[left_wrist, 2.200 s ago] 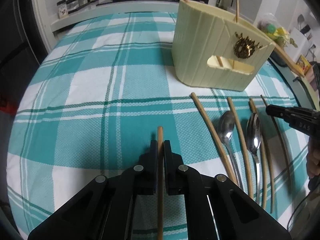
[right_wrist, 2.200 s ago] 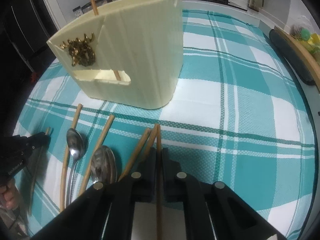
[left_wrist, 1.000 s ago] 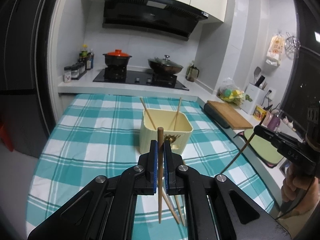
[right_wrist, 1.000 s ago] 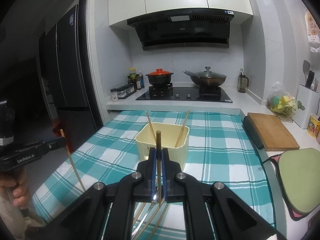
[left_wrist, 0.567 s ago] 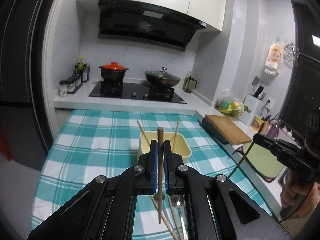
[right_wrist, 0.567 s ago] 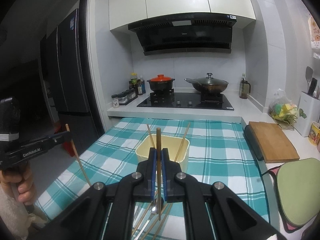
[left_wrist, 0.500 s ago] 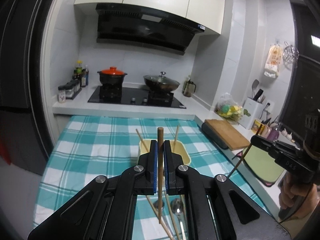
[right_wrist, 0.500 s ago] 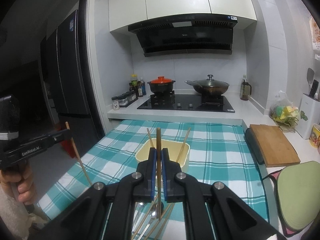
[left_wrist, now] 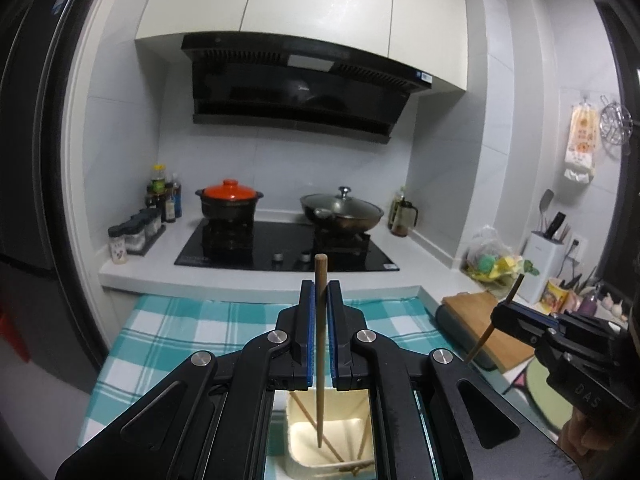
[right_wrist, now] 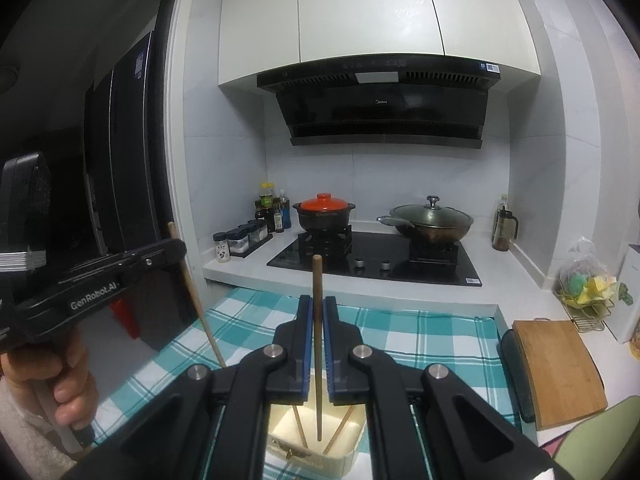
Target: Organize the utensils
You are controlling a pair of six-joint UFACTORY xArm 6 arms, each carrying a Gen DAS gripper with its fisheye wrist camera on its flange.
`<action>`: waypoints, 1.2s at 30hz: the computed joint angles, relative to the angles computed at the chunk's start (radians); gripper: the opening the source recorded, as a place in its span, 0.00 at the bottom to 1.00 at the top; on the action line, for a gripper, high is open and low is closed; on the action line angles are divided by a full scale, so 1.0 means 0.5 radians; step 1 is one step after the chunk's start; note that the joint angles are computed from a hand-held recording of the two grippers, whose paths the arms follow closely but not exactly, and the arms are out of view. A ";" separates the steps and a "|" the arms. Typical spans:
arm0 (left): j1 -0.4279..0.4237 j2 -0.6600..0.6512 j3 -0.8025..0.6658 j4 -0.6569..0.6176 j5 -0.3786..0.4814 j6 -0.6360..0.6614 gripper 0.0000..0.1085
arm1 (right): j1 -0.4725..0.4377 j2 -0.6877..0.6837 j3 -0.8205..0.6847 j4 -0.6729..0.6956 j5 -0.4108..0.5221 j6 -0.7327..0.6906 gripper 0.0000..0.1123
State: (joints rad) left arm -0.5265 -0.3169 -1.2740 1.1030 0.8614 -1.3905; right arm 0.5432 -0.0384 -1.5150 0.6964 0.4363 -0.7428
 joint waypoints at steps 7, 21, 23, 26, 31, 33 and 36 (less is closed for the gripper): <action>0.266 0.219 0.089 -0.345 -0.274 0.070 0.03 | -0.014 0.414 -0.312 -0.109 0.222 0.123 0.05; 0.287 0.168 0.213 -0.538 -0.162 0.241 0.67 | -0.052 0.875 -0.781 -0.336 0.572 0.520 0.09; 0.221 0.039 0.267 -0.533 -0.081 0.297 0.72 | -0.057 0.766 -0.698 -0.327 0.497 0.500 0.40; 0.082 -0.142 0.357 -0.593 0.089 0.442 0.79 | -0.044 0.511 -0.443 -0.351 0.356 0.427 0.46; -0.292 -0.424 0.578 -0.715 0.446 0.543 0.86 | -0.065 0.081 0.002 -0.408 0.392 0.348 0.46; -0.465 -0.504 0.668 -0.745 0.581 0.454 0.86 | -0.078 -0.124 0.246 -0.431 0.383 0.296 0.46; -0.727 -0.571 0.790 -0.766 0.759 0.200 0.86 | -0.091 -0.405 0.599 -0.486 0.323 0.241 0.46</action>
